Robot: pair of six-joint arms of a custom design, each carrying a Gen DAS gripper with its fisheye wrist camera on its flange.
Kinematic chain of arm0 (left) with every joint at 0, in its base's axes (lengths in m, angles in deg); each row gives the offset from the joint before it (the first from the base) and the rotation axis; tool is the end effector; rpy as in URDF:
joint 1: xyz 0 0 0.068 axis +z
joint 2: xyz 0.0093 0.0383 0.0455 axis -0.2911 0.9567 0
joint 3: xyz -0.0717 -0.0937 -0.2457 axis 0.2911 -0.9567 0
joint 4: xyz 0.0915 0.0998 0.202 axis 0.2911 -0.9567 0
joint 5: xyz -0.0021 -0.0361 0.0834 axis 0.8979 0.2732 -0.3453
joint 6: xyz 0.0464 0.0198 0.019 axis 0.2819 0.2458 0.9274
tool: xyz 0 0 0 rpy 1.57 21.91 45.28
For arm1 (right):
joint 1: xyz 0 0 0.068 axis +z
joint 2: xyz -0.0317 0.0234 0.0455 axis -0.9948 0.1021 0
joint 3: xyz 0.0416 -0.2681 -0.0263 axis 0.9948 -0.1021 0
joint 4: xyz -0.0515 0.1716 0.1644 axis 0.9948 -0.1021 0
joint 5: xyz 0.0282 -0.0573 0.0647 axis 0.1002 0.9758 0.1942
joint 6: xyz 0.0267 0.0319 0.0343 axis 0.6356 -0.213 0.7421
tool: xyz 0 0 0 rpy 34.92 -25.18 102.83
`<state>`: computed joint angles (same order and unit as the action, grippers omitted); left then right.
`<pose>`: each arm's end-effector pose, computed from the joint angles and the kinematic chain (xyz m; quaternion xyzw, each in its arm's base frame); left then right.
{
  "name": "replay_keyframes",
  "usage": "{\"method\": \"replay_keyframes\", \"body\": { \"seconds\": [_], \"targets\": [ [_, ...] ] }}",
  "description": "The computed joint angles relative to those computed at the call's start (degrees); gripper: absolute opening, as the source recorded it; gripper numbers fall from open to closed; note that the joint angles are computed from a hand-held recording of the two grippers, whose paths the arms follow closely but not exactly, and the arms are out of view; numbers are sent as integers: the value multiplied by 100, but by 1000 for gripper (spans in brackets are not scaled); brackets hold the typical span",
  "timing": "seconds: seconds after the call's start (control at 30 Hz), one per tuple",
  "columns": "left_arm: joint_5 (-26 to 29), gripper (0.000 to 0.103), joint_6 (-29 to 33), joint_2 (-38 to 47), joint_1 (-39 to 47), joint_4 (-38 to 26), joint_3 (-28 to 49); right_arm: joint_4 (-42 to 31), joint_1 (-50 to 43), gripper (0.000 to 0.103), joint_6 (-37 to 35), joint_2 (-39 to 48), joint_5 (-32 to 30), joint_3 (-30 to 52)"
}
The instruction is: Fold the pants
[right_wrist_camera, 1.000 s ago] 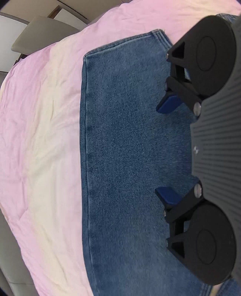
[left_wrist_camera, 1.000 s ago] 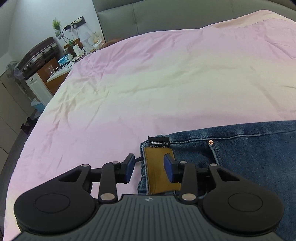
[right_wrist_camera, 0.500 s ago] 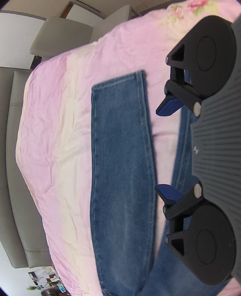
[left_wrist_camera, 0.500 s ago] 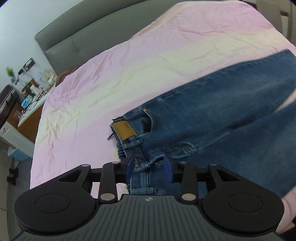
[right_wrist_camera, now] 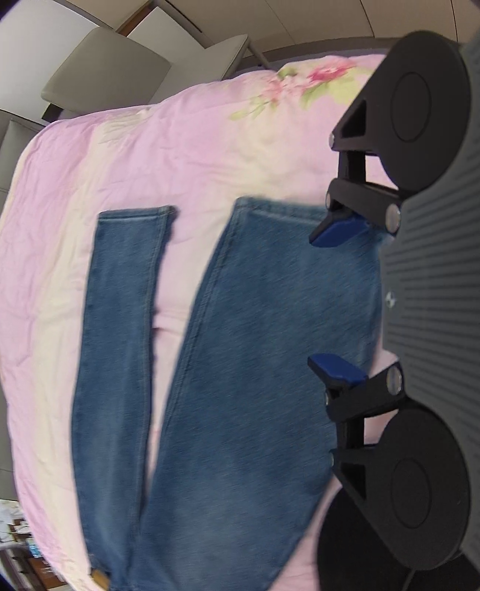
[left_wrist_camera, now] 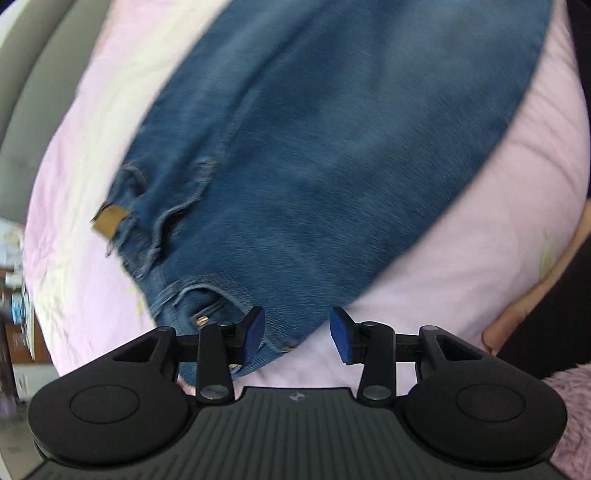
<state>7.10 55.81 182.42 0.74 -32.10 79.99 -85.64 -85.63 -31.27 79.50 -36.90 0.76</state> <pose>0.3285 0.1058 0.0986 0.5188 0.8263 0.1768 0.1295 0.1892 -0.0074 0.1389 -0.0534 0.9707 -0.0540 0.2279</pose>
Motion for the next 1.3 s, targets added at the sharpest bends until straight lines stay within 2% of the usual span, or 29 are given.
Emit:
{"method": "replay_keyframes", "body": {
  "seconds": [0.1,0.17,0.23,0.3,0.33,0.47,0.57,0.6,0.73,0.8,0.87,0.9,0.93,0.97,1.1,1.2,1.3],
  "targets": [
    [-329,58,437,321,-167,519,-218,-177,-187,59,-482,-316,-47,-253],
    [-497,63,555,538,-285,642,-241,-207,-295,59,-792,-408,-134,-379],
    [-574,66,821,707,-350,1114,-442,-218,-298,59,-1129,-475,-179,-512],
    [-617,69,848,909,-385,1553,-547,-124,-369,59,-1448,-485,-250,-662],
    [-628,70,776,1008,-381,1581,-490,-34,-374,59,-1582,-482,-234,-754],
    [-648,71,603,1373,-316,1821,-338,664,-153,62,-2126,-212,-45,-1154],
    [-573,71,459,1537,-211,2066,-303,1604,288,62,-2269,129,421,-1490],
    [-553,70,434,1560,-175,2146,-315,1910,444,62,-2322,203,556,-1596],
    [-475,46,85,1513,-103,2268,-329,2818,893,63,-2645,932,828,-1704],
    [-320,44,-176,1490,3,2225,-261,3218,954,60,-2666,1400,890,-1692],
    [-150,40,-321,1425,98,2220,-256,3354,945,49,-2487,1539,860,-1681],
    [-56,38,-434,1359,142,2142,-221,3352,953,40,-2389,1514,867,-1687],
    [54,35,-553,1279,201,2087,-229,3513,1082,19,-2259,1497,1063,-1766],
    [166,34,-713,1233,244,1972,-142,3676,1245,15,-2147,1461,1267,-1868],
    [719,30,-1804,837,281,1771,-152,2774,1319,6,-1754,195,1407,-1802],
    [1115,26,-2369,395,381,1718,-219,1850,1230,3,-1469,-880,1439,-1418],
    [1273,24,-2780,2,309,1998,-276,1387,1365,1,-1365,-1234,1746,-828]
  ]
}}
